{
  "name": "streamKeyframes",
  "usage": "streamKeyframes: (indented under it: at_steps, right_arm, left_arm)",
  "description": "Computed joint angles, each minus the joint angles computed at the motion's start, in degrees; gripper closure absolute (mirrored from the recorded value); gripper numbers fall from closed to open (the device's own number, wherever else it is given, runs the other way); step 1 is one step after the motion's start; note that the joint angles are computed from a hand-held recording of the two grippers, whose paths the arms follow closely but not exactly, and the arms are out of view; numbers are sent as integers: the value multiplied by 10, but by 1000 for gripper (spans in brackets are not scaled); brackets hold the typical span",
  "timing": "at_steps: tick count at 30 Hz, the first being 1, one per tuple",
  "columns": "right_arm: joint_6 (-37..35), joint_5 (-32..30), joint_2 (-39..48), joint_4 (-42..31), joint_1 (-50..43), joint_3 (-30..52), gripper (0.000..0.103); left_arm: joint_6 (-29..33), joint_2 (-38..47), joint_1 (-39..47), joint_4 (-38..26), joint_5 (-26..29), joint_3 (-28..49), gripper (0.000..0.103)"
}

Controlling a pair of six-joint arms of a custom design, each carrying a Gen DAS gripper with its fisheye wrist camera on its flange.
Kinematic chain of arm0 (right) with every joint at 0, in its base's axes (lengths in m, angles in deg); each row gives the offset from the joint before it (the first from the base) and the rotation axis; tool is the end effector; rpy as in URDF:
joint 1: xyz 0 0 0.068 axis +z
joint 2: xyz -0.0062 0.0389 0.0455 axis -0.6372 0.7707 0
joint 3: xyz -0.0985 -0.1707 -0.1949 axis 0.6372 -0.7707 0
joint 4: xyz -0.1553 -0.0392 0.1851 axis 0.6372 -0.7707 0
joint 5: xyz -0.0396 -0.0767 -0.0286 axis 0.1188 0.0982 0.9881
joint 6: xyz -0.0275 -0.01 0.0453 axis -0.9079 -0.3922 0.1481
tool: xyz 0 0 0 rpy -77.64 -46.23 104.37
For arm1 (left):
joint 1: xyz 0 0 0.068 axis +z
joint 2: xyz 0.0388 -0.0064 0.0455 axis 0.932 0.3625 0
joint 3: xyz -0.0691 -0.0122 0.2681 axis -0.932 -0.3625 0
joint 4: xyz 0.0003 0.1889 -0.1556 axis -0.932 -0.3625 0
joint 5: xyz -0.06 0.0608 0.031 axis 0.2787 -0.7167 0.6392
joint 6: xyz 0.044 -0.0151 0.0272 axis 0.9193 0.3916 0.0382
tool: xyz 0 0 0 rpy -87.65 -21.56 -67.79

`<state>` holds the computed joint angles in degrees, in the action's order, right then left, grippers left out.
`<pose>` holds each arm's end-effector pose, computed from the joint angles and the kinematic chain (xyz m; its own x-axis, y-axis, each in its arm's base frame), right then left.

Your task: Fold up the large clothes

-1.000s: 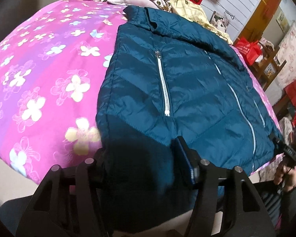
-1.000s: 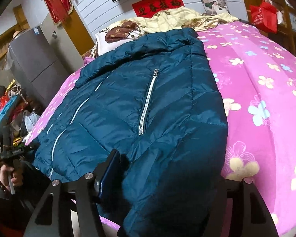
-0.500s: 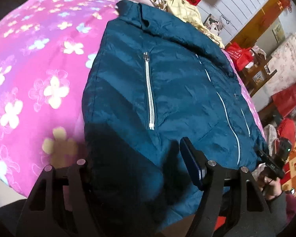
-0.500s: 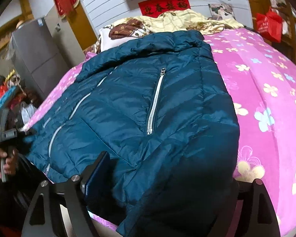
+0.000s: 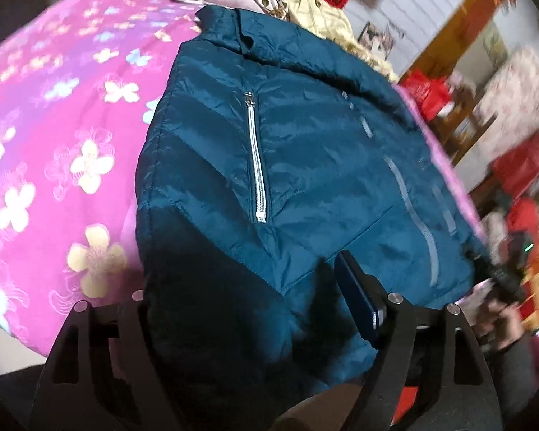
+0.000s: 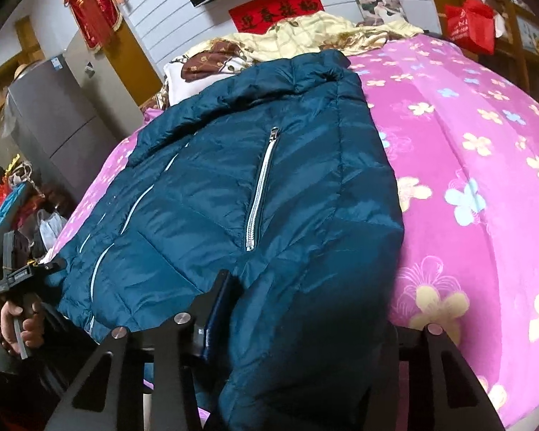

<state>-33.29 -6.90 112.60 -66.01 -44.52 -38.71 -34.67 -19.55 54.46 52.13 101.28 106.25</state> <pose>0.2012 -0.0035 0.1889 -0.7372 0.1818 -0.6507 -0.0962 0.9251 0.3674 0.2041 -0.0610 0.2240 -0.8444 -0.0689 -0.5312 0.1504 0.9213 -0.3586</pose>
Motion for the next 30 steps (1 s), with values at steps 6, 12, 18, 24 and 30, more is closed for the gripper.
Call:
streamKeyframes:
  at_steps: [6, 12, 18, 24, 30]
  right_arm:
    - [6, 32, -9, 8, 21, -7, 54]
    - [31, 10, -13, 32, 6, -21, 54]
    - [26, 36, -5, 19, 23, -7, 51]
    - [23, 28, -1, 20, 26, -4, 43]
    - [18, 54, 0, 14, 45, 0, 41]
  left_arm:
    - [-38, 27, -123, -10, -189, 13, 23]
    - [-59, 26, -134, 10, -221, -3, 21]
    - [-65, 27, -140, 9, -230, -1, 19]
    - [-68, 29, -143, 10, -233, -1, 18]
    - [-67, 29, -145, 12, -237, -2, 17]
